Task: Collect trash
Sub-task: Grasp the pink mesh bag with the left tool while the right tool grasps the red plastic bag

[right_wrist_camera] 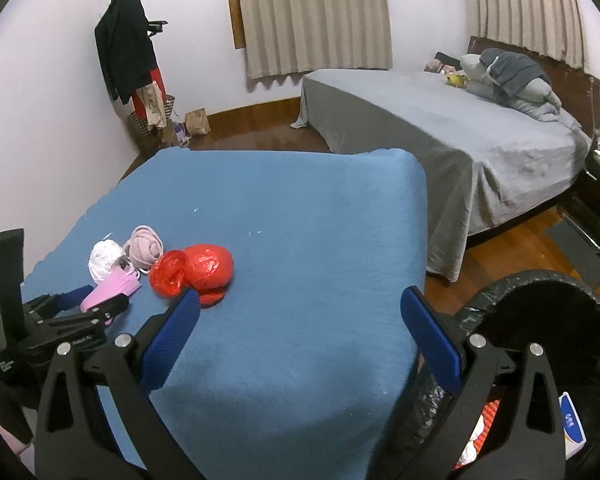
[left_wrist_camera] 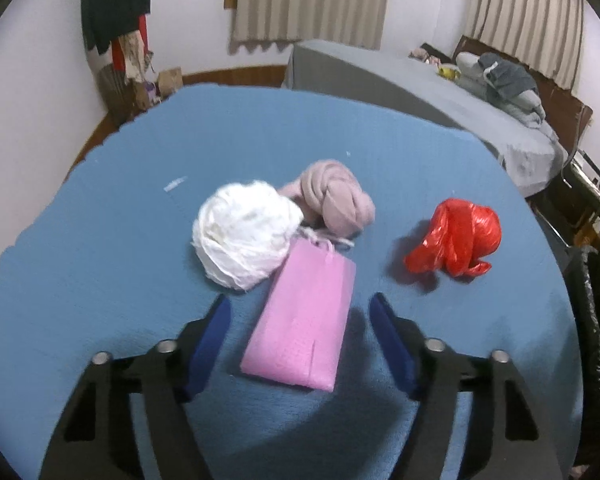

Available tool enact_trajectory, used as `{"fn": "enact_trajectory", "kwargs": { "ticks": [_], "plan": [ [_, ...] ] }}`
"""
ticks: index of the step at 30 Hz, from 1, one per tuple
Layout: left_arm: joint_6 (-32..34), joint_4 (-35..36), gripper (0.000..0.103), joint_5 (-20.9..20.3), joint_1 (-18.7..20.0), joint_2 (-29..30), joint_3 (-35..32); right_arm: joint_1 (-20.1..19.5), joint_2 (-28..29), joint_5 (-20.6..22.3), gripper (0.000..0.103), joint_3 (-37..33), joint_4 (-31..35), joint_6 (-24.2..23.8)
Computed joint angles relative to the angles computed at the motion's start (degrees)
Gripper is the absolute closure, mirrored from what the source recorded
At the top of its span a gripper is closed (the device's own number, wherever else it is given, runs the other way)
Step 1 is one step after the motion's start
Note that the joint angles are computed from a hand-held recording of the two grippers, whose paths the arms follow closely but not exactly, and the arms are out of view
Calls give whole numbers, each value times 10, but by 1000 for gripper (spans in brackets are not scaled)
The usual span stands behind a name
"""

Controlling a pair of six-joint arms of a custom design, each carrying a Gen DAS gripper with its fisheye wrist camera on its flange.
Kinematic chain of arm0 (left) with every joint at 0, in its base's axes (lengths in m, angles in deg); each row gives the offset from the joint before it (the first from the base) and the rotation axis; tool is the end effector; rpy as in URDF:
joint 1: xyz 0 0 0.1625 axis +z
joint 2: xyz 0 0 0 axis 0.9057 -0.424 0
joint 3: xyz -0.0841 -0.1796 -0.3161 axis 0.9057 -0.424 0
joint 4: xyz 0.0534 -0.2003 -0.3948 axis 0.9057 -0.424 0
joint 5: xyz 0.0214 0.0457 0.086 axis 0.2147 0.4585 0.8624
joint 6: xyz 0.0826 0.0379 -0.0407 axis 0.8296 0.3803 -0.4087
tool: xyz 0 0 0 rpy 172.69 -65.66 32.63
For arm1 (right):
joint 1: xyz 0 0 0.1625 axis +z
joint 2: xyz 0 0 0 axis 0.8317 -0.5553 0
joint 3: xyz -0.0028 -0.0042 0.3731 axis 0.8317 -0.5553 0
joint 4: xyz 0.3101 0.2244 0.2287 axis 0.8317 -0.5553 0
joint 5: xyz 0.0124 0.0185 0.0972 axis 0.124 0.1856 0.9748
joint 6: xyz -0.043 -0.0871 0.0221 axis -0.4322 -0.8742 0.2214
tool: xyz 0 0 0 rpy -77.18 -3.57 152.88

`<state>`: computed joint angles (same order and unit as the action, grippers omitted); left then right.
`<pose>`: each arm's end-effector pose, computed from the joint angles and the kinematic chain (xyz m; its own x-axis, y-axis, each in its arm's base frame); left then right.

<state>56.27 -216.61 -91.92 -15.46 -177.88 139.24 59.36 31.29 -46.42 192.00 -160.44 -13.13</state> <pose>-0.0320 -0.3630 0.2443 -0.7699 0.0028 -0.6381 0.4088 0.7700 -0.4899 0.2489 -0.3559 0.0713 -0.7579 -0.1501 0.6349 -0.5481 0.6743 -0.4948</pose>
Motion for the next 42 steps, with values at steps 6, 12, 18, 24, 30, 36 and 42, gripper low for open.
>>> {"fn": "enact_trajectory", "kwargs": {
  "ticks": [6, 12, 18, 24, 30, 36, 42],
  "plan": [
    [2, -5, 82, -9, -1, -9, 2, -6, 15, 9, 6, -14, 3, -3],
    [7, 7, 84, -18, -25, -52, 12, -7, 31, 17, 6, -35, 8, -13],
    [8, 20, 84, -17, -54, -87, 12, -11, 50, 32, 6, -57, 21, -10],
    [43, -46, 84, 4, -40, -65, -1, -12, 79, 48, 6, -86, 42, -6],
    [65, -86, 84, 17, -31, -47, -7, -10, 109, 63, 6, -118, 72, 0],
    [70, -96, 84, 23, -25, -46, -5, -6, 146, 55, 6, -153, 100, 1],
    [64, -92, 84, 22, -24, -49, -3, -8, 159, 53, 6, -166, 126, 7]
  ]
}}
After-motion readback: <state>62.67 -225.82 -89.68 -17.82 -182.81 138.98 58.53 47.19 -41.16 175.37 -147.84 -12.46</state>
